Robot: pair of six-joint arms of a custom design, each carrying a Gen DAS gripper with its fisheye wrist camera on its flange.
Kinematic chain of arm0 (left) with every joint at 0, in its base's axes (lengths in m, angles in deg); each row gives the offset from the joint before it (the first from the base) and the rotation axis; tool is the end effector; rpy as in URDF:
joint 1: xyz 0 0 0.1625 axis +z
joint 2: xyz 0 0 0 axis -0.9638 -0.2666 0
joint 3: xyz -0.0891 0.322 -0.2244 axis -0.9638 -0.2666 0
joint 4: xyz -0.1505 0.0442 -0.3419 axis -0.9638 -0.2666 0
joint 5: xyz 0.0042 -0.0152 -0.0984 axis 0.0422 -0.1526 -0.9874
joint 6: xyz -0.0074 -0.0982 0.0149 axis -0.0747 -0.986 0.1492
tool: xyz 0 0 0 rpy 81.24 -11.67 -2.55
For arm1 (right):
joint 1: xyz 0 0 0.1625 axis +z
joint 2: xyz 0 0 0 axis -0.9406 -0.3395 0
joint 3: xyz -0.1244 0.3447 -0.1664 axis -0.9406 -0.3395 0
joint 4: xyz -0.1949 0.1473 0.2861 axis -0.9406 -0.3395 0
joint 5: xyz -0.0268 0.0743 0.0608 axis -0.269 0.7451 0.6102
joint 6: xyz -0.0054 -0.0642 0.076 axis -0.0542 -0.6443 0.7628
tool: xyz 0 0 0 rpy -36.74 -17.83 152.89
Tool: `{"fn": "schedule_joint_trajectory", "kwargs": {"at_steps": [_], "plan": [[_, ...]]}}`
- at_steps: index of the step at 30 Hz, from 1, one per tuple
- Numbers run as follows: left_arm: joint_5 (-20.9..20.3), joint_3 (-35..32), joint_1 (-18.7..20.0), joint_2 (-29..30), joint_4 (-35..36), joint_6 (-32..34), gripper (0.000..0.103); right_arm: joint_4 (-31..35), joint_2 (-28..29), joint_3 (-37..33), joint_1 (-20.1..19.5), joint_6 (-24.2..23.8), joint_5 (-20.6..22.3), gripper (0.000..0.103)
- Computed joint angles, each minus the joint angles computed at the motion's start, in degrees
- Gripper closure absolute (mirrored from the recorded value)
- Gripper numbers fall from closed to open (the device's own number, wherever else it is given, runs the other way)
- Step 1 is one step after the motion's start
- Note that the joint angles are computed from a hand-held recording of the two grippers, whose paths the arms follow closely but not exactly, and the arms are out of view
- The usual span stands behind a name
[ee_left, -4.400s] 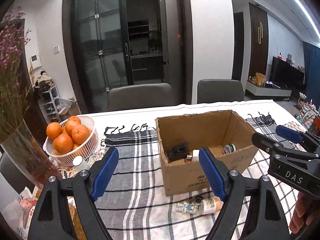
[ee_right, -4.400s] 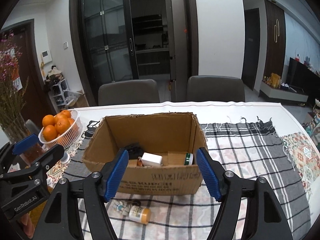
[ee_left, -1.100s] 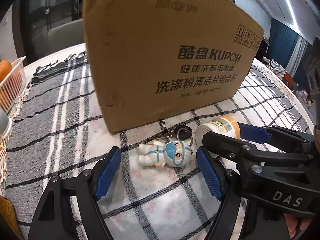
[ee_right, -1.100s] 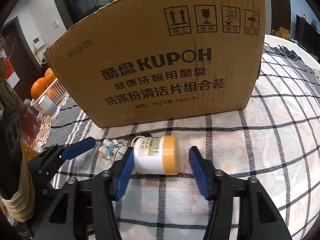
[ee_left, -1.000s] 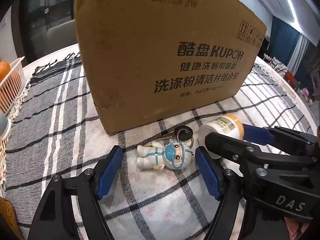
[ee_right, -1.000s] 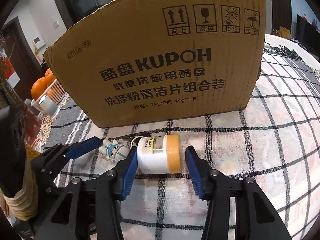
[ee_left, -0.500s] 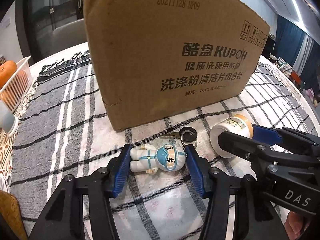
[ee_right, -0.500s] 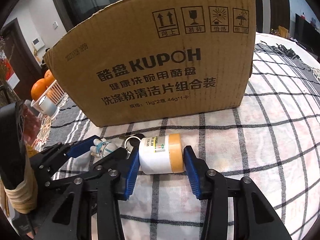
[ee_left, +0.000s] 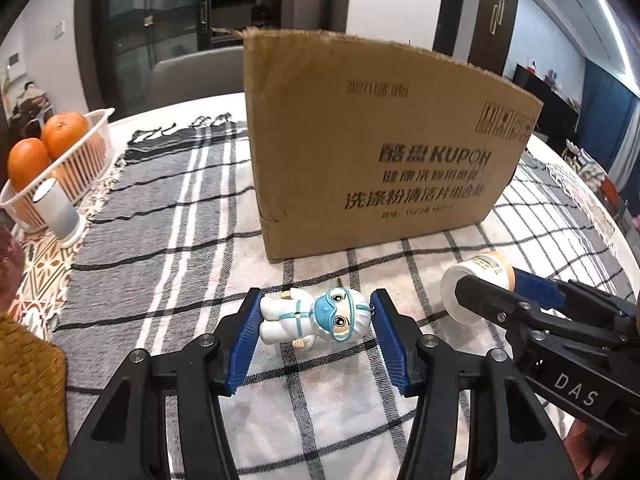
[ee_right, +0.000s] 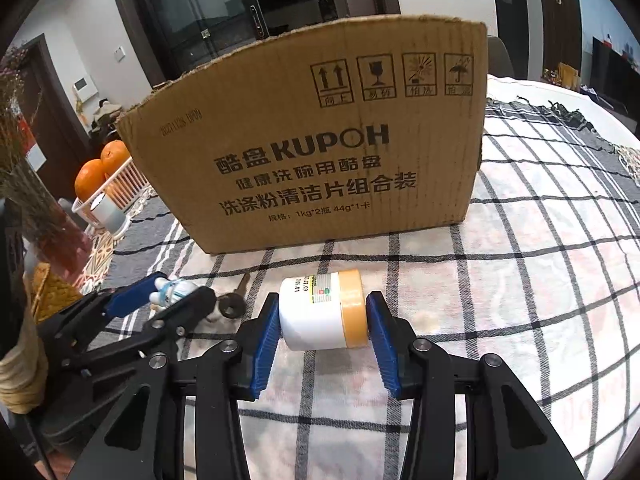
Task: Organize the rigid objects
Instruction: 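Grasp the figurine keychain with the left tool while the right tool grasps the white bottle, then carry the figurine with the left tool while the right tool carries the bottle to the box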
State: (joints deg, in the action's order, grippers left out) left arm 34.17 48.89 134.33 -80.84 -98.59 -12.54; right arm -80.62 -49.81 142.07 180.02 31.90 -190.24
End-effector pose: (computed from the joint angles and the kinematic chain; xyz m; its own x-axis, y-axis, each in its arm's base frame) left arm -0.1382 -0.6619 0.2119 -0.7496 -0.1146 -0.6518 0.3804 0.7314 -0.5660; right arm 0.3462 -0.6939 0.0822 -0.7947 -0.3496 0.4962 -0.5403 0.7801 -0.3156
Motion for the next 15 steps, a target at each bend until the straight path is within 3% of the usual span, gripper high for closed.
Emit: {"fn": "schedule_joint_trajectory", "kwargs": {"at_steps": [15], "plan": [[4.36, 2.75, -4.42, -1.97, -2.52, -3.54, 0.049, -7.26, -4.10, 4.60, 1.67, -4.95, 0.26, 0.060]]}}
